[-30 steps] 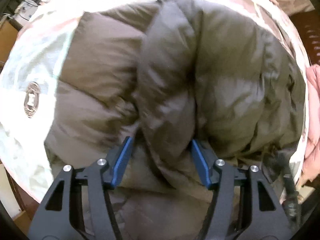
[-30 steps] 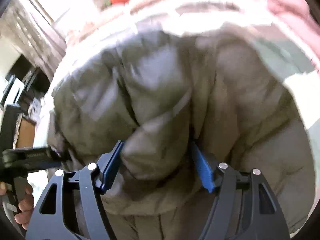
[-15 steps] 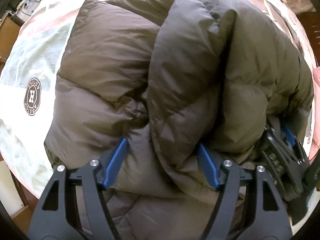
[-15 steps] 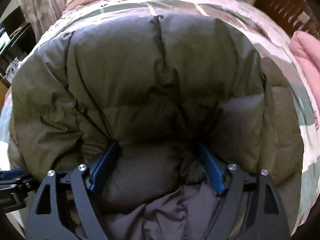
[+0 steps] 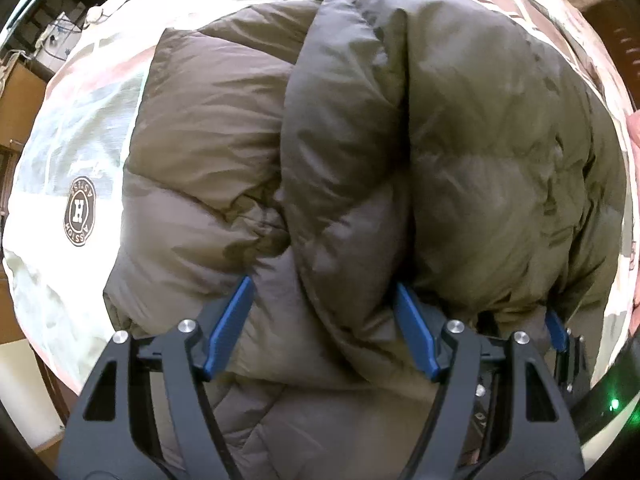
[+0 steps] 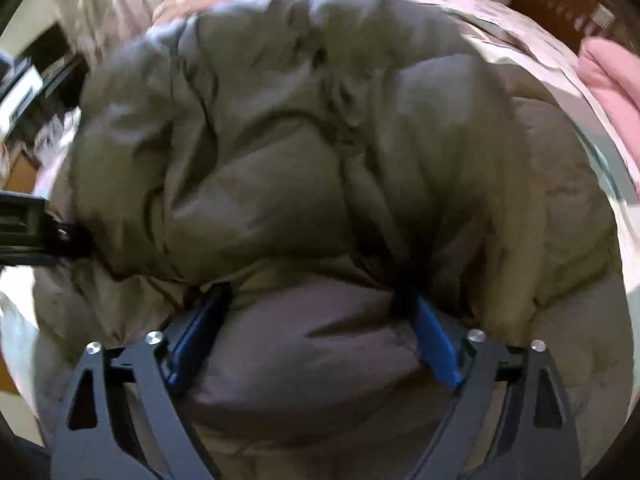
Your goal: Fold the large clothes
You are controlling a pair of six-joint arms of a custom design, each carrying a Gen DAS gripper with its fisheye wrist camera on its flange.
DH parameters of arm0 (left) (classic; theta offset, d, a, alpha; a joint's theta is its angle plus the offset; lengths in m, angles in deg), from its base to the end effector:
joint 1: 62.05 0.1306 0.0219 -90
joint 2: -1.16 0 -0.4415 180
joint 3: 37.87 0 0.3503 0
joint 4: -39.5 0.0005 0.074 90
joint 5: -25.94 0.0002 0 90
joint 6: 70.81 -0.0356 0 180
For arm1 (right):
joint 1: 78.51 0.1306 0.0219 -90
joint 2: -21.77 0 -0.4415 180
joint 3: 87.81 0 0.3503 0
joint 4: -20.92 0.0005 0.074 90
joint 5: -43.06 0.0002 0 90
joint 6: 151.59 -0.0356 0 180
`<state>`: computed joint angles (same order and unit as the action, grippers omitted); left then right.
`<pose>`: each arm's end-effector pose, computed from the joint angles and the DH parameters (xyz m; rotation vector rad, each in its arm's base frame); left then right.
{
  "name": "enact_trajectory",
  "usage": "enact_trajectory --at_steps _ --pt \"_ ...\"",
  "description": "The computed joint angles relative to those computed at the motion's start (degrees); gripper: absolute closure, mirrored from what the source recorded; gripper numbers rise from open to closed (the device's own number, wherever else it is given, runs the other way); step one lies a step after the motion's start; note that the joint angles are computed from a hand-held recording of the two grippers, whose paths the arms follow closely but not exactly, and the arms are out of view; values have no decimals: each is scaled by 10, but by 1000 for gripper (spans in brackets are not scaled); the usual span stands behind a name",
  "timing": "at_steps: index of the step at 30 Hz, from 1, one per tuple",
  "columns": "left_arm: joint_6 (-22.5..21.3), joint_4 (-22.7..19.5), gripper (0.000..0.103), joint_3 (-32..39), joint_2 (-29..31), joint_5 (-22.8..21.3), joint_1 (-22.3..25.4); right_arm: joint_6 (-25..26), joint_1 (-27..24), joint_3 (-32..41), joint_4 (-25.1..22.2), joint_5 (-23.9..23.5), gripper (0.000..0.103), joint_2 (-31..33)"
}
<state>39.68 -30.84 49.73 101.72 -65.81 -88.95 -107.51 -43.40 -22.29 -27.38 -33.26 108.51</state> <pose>0.4076 -0.2061 0.3772 0.1663 3.0175 -0.0288 0.3006 0.2004 0.3428 0.3144 2.6986 0.0711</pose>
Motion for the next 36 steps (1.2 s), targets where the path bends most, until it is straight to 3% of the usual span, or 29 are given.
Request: enact_trajectory --at_steps 2,5,9,11,13,16,18,19,21,23,26,31,33,36 --pt "-1 0 30 4 4 -5 -2 14 -10 15 -17 -16 7 11" --pt "0 -5 30 7 3 1 1 19 -21 8 3 -32 5 7" --pt "-10 15 30 8 -22 -1 16 28 -13 -18 40 -11 5 -9" --pt "-12 47 21 4 -36 -45 22 26 -12 -22 46 -9 5 -13" --pt "2 49 21 7 -21 -92 36 24 -12 -21 45 -11 5 -12" --pt "24 42 22 7 24 -45 73 28 -16 -13 33 -19 5 -12" --pt "2 46 18 -8 58 -25 89 20 -12 -13 25 -24 5 -25" --pt "-1 53 14 -14 60 -21 91 16 -14 -17 35 -32 5 -39" --pt "7 49 15 -8 65 -23 93 8 -24 -52 98 -62 5 -95" --pt "19 36 21 -3 55 -42 87 -2 -30 -76 140 -67 5 -148" --pt "26 26 25 3 23 -40 78 -10 -37 -86 128 -72 5 -178" --pt "-5 52 24 -12 -29 -44 48 -31 -19 -90 91 -54 5 -150" --pt "-26 47 23 -10 -20 -38 38 -44 -22 -103 111 -76 5 -128" --pt "-28 43 21 -15 6 -31 28 -46 -26 -95 121 -72 2 -88"
